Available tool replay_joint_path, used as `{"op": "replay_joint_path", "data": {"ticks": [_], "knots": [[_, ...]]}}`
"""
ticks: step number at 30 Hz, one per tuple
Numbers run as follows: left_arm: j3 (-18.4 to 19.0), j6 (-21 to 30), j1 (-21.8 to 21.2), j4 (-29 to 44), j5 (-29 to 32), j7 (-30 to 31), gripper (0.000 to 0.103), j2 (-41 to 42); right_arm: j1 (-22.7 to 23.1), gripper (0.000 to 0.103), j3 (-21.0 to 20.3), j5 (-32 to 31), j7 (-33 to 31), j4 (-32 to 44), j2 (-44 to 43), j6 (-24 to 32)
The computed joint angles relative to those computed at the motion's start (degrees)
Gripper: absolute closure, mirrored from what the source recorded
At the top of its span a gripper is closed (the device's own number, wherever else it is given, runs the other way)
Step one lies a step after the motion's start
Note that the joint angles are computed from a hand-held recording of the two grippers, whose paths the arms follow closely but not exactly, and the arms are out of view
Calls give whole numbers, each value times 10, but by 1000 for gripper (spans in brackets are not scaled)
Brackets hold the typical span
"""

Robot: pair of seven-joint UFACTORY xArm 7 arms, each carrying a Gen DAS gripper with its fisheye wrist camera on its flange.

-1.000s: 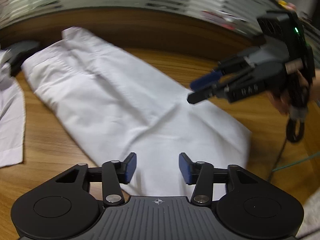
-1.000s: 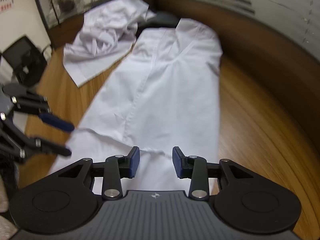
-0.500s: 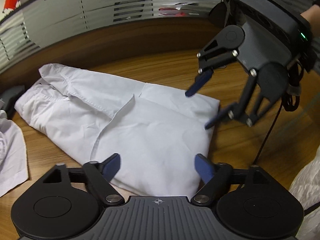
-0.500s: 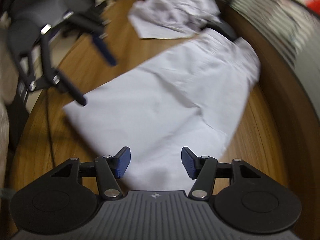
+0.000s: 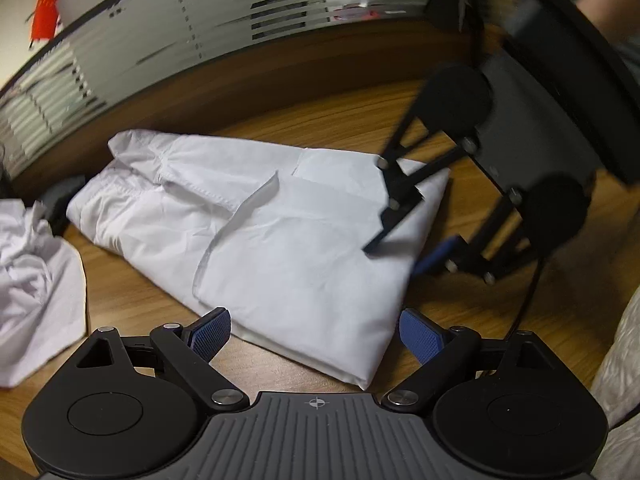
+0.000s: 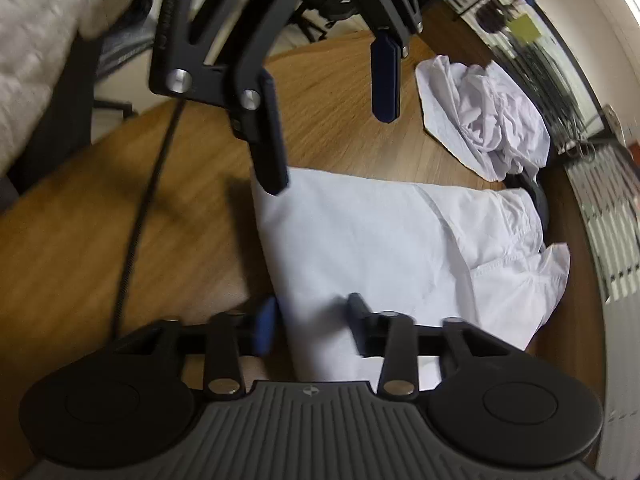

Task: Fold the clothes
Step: 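Grasp the folded shirt end with the left gripper while the right gripper grasps it too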

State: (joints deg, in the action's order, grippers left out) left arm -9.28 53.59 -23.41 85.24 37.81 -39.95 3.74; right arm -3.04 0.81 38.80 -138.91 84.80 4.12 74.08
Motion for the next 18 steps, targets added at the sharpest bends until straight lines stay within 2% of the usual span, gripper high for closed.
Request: {"op": "replay_joint_path", "data": {"ticks": [1,6,8,9,11,12,13,14,16,17,18], "knots": [[0,-5,0,-1,1,11,10,1,-1,72,0,5,4,9,4,6],[4,-38,2,-7,14,68,10,13,-8,72,2,35,27,49,18,25],[8,-44,1,-8,31,81,11,19,-9,72,5,37,56,71,28,30],[9,-45,0,-9,41,87,14,22,-9,72,6,37,73,84,33,33],[14,-47,-1,-10,57,93,34,27,-9,72,11,34,112,109,46,41],[17,-44,-1,-10,66,87,60,30,-10,70,13,32,131,121,52,45],[20,-43,-1,-9,71,82,77,31,-11,70,15,30,150,133,59,50],[23,-49,3,-10,65,75,80,30,-13,67,17,27,165,141,65,53],[28,-65,9,-15,64,50,82,23,-19,48,18,28,184,146,69,52],[29,-70,12,-16,66,39,83,20,-25,43,18,33,184,144,70,50],[29,-73,14,-15,68,33,84,18,-31,34,18,38,179,139,68,47]]}}
